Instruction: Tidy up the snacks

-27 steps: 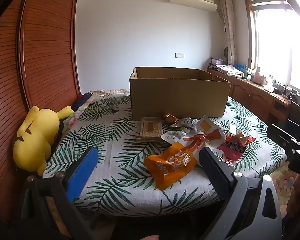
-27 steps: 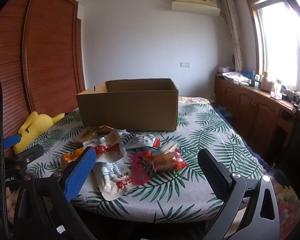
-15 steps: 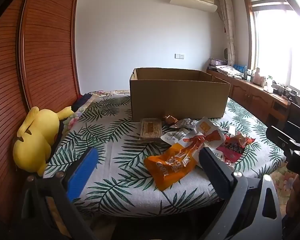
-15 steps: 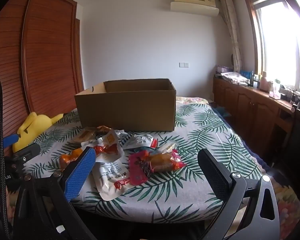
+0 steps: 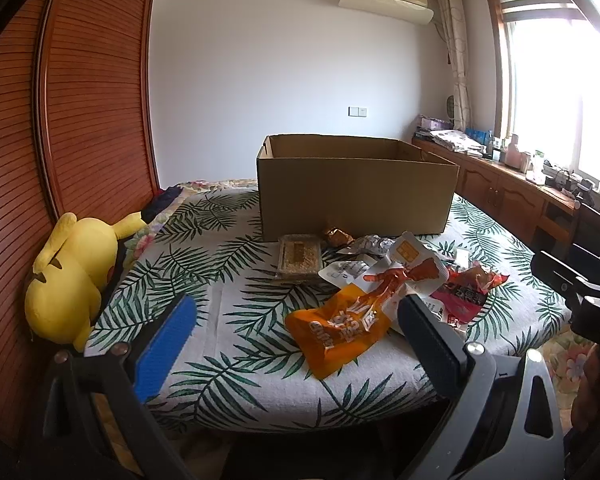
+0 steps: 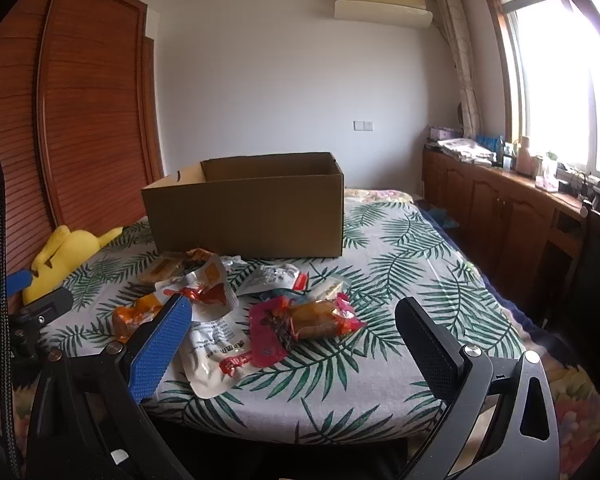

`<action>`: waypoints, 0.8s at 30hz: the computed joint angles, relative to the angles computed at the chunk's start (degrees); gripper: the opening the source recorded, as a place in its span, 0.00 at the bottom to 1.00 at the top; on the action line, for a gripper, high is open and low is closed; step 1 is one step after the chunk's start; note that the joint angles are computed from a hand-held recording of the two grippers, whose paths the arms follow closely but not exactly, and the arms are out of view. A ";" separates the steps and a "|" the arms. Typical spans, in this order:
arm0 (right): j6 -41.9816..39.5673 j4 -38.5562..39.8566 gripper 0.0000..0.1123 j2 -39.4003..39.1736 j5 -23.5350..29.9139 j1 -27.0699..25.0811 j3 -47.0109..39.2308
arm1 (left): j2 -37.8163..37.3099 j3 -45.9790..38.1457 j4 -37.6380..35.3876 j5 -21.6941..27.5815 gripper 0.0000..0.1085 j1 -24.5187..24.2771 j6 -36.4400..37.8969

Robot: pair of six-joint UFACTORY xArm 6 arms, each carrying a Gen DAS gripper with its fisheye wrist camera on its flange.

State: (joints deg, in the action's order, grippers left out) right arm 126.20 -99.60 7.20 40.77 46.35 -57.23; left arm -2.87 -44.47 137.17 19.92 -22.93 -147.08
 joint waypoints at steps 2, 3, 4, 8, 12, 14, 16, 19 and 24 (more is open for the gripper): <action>0.11 -0.03 0.92 -0.11 0.10 -0.02 0.14 | -0.01 0.00 -0.09 0.03 0.94 -0.01 0.09; 0.12 -0.02 0.92 -0.22 0.20 0.02 0.24 | -0.04 0.02 -0.11 0.05 0.94 -0.02 0.09; 0.15 -0.01 0.92 -0.27 0.22 0.03 0.29 | -0.02 -0.03 -0.04 -0.04 0.94 0.00 0.04; 0.16 -0.05 0.92 -0.41 0.31 0.10 0.38 | 0.04 -0.14 -0.05 -0.11 0.94 0.02 0.09; 0.16 0.03 0.92 -0.46 0.06 0.01 0.34 | 0.00 -0.10 0.15 -0.13 0.94 0.09 -0.10; 0.16 0.07 0.92 -0.56 0.09 0.11 0.37 | -0.03 -0.13 0.30 -0.20 0.94 0.11 -0.23; 0.23 -0.03 0.92 -0.69 -0.18 0.08 0.43 | 0.00 -0.12 0.22 -0.16 0.94 0.11 -0.19; 0.15 0.01 0.92 -0.75 -0.16 0.09 0.45 | -0.05 -0.37 0.51 -0.86 0.94 0.29 -0.35; -0.11 0.24 0.92 -0.78 0.08 0.21 0.41 | -0.60 -0.32 0.44 -1.03 0.94 0.44 0.07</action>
